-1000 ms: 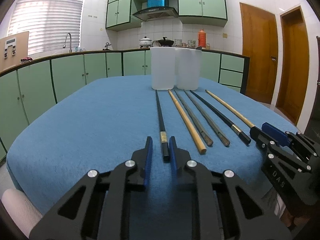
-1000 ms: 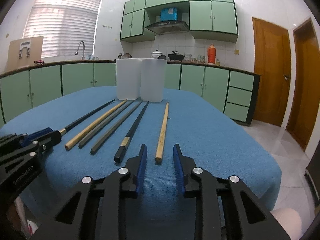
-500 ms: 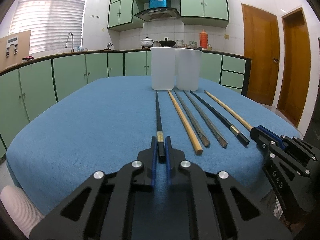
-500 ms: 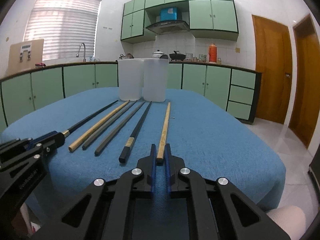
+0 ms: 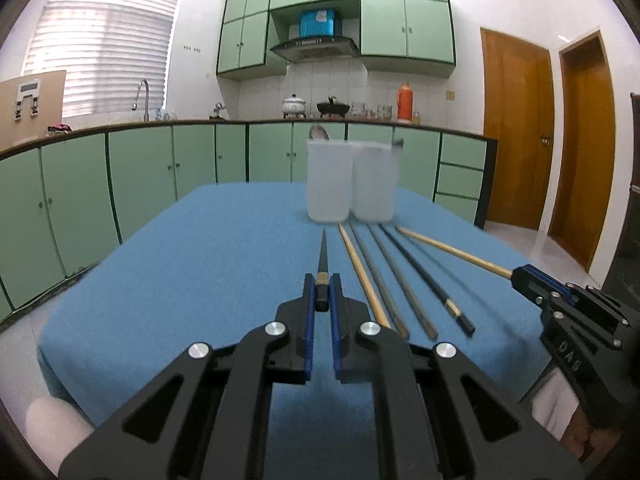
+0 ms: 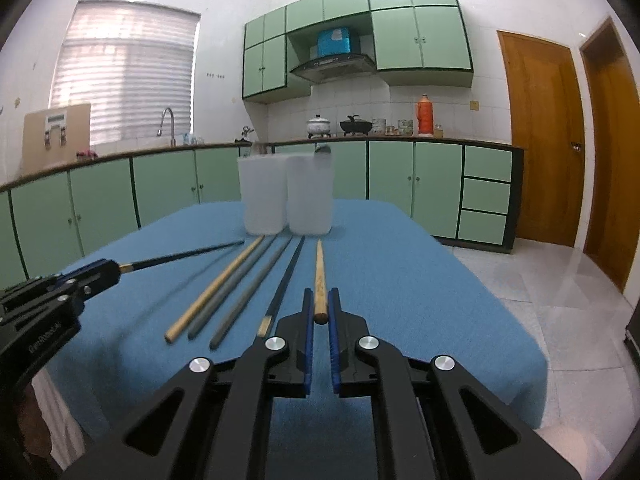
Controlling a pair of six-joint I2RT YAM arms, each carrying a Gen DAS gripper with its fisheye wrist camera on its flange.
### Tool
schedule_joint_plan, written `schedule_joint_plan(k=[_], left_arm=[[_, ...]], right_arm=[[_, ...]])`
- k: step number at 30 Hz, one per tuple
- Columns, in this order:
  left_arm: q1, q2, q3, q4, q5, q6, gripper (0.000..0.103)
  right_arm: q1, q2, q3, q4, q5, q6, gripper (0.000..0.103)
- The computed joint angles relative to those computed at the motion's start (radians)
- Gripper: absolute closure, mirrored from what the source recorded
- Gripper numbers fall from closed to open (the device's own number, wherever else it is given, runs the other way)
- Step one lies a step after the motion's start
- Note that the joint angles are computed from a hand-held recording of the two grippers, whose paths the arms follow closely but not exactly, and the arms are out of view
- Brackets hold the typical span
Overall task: Organize utensils
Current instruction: 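Lift both chopsticks and lower them into the white holder with both tools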
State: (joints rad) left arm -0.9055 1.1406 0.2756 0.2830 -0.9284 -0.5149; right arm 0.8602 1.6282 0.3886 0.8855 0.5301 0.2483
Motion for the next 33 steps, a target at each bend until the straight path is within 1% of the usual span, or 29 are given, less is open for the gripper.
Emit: schedule_joint_plan(k=[4,8,10,12,15,19,20,23,30,33], left_arm=[[0.011,-0.100,0.015,-0.031,-0.012,0.064,0.097],[0.048,-0.179,0.046,-0.045,0.005,0.160,0.097],[0.071,-0.209,0.069,-0.059,0.026,0.198,0.097],[0.091,-0.218,0.098,-0.066,0.045,0.233,0.097],[0.138,-0.213,0.150,-0.086,0.102,0.274,0.097],[0.200,-0.207,0.205,-0.104,0.176,0.310,0.097],[0.224,-0.204,0.228,-0.113,0.206,0.319,0.097],[0.281,-0.197,0.280,-0.150,0.271,0.325,0.097],[0.390,-0.167,0.380,-0.231,0.390,0.302,0.097],[0.416,-0.164,0.404,-0.244,0.418,0.301,0.097]], right_arm=[[-0.033,-0.112,0.002,-0.077,-0.029,-0.008,0.096],[-0.069,-0.221,0.030,-0.177,-0.071,-0.034,0.096],[-0.074,-0.251,0.047,-0.212,-0.079,-0.038,0.096],[-0.096,-0.293,0.073,-0.263,-0.109,-0.049,0.096],[-0.130,-0.332,0.131,-0.354,-0.156,-0.056,0.096],[-0.173,-0.345,0.218,-0.459,-0.229,-0.061,0.096],[-0.192,-0.348,0.251,-0.495,-0.265,-0.058,0.096],[-0.224,-0.337,0.327,-0.568,-0.325,-0.049,0.096],[-0.239,-0.279,0.494,-0.684,-0.346,-0.098,0.096],[-0.236,-0.255,0.552,-0.718,-0.350,-0.117,0.096]])
